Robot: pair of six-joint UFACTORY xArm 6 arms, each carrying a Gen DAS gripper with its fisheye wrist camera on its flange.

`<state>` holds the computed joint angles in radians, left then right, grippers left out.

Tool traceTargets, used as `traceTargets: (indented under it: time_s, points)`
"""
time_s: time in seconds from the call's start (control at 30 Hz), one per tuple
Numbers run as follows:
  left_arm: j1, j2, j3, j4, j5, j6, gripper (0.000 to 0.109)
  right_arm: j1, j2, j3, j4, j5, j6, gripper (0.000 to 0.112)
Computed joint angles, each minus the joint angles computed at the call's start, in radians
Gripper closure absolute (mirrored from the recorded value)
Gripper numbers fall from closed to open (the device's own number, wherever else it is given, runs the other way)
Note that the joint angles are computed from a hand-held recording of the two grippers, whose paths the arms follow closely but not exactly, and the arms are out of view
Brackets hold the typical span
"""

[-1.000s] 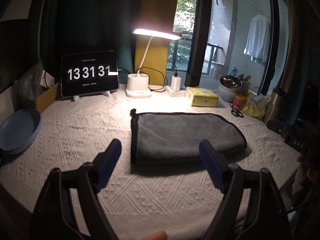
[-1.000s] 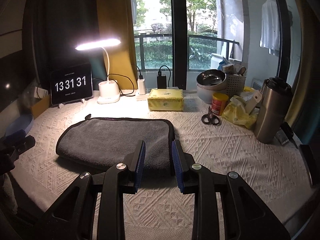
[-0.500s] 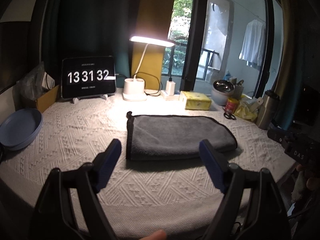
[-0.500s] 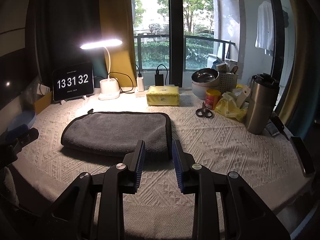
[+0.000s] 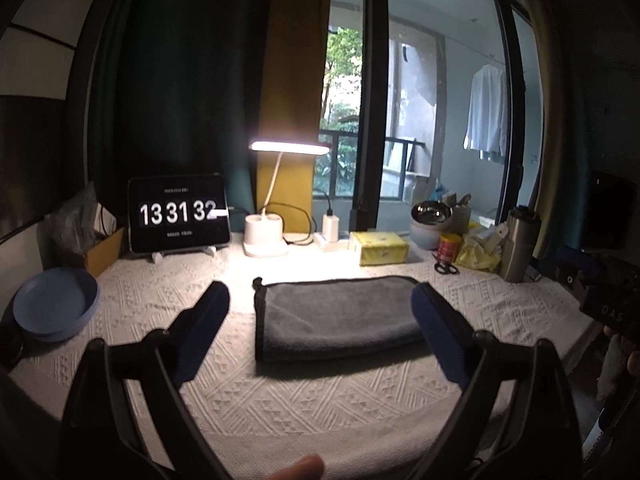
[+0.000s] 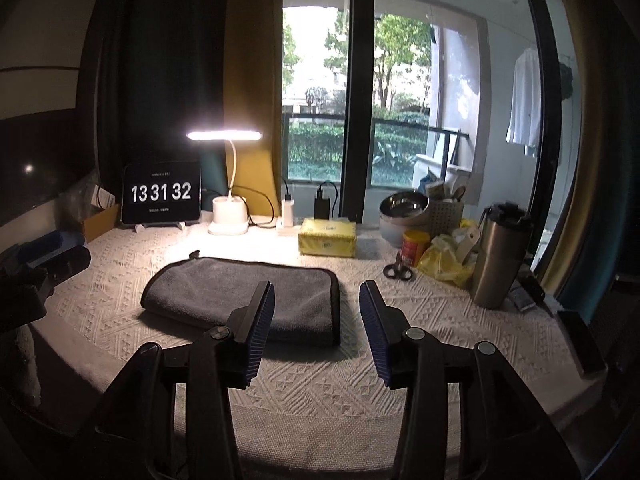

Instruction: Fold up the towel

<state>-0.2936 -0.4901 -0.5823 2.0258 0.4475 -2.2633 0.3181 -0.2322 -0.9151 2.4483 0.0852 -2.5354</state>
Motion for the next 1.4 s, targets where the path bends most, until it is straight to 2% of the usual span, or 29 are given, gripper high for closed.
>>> traceTargets:
  time_s: [0.13, 0.53, 0.93, 1.03, 1.17, 1.4]
  points:
    - [-0.035, -0.039, 0.017, 0.013, 0.052, 0.008, 0.011, -0.010, -0.055, 0.028, 0.042, 0.028, -0.045, 0.064]
    - [-0.105, -0.154, 0.067, 0.022, 0.174, 0.032, 0.010, -0.026, -0.139, 0.057, 0.161, 0.059, -0.188, 0.063]
    - [-0.164, -0.243, 0.095, 0.027, 0.302, 0.054, 0.010, -0.038, -0.209, 0.089, 0.187, 0.105, -0.217, 0.061]
    - [-0.172, -0.259, 0.097, 0.025, 0.314, 0.063, 0.010, -0.041, -0.214, 0.087, 0.192, 0.116, -0.219, 0.059]
    - [-0.151, -0.275, 0.090, 0.028, 0.278, 0.058, 0.010, -0.044, -0.229, 0.093, 0.200, 0.130, -0.222, 0.054]
    - [-0.169, -0.283, 0.086, -0.012, 0.305, 0.099, 0.010, -0.050, -0.234, 0.089, 0.224, 0.135, -0.237, 0.053]
